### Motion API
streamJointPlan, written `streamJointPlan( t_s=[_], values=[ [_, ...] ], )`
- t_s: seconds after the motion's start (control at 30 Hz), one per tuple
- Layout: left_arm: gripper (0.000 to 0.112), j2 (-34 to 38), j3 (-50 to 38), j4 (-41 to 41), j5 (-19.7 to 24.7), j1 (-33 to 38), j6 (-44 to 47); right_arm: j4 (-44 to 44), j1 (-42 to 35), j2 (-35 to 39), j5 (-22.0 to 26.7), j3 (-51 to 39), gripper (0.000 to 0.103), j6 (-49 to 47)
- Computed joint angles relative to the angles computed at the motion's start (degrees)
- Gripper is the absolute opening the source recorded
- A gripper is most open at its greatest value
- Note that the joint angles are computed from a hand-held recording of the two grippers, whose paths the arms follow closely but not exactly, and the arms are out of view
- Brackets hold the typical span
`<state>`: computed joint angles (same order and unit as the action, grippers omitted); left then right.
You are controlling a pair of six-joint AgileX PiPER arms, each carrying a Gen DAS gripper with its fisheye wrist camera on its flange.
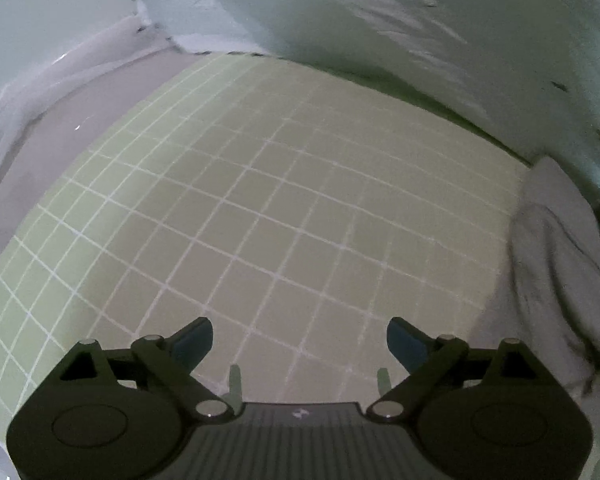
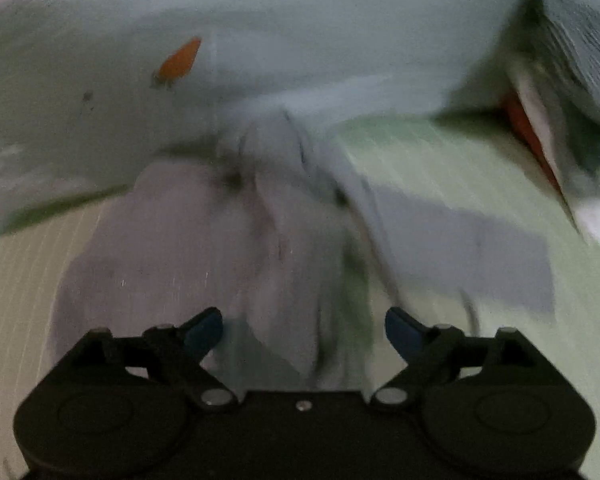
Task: Fold clothes
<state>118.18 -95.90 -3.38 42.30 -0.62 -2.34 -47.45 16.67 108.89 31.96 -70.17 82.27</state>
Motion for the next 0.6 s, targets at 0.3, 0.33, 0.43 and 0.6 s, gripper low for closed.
streamJointPlan(
  t_s=[0.3,0.33,0.43,0.6],
  values=[
    [0.095,-11.4,17.2,-3.1,-5.6,-1.5,6.3,3.8,11.3,-0.3,1.5,5.1,0.090,-1.0],
    [0.095,-12.1,18.4,-2.9,-5.8,-1.7,6.4,1.6,12.3,-0.7,1.5,6.5,0.089,1.6],
    [0.095,-13.8,21.2,-2.2,-6.7,-2.4,5.4,-4.9,13.7,-2.9,-0.2,11.4,0.066,8.6],
    [0.095,-15.6,24.3,-1.3,-7.5,-4.1,2.3,-9.8,11.5,-7.8,-2.2,18.3,0.023,10.9]
  ],
)
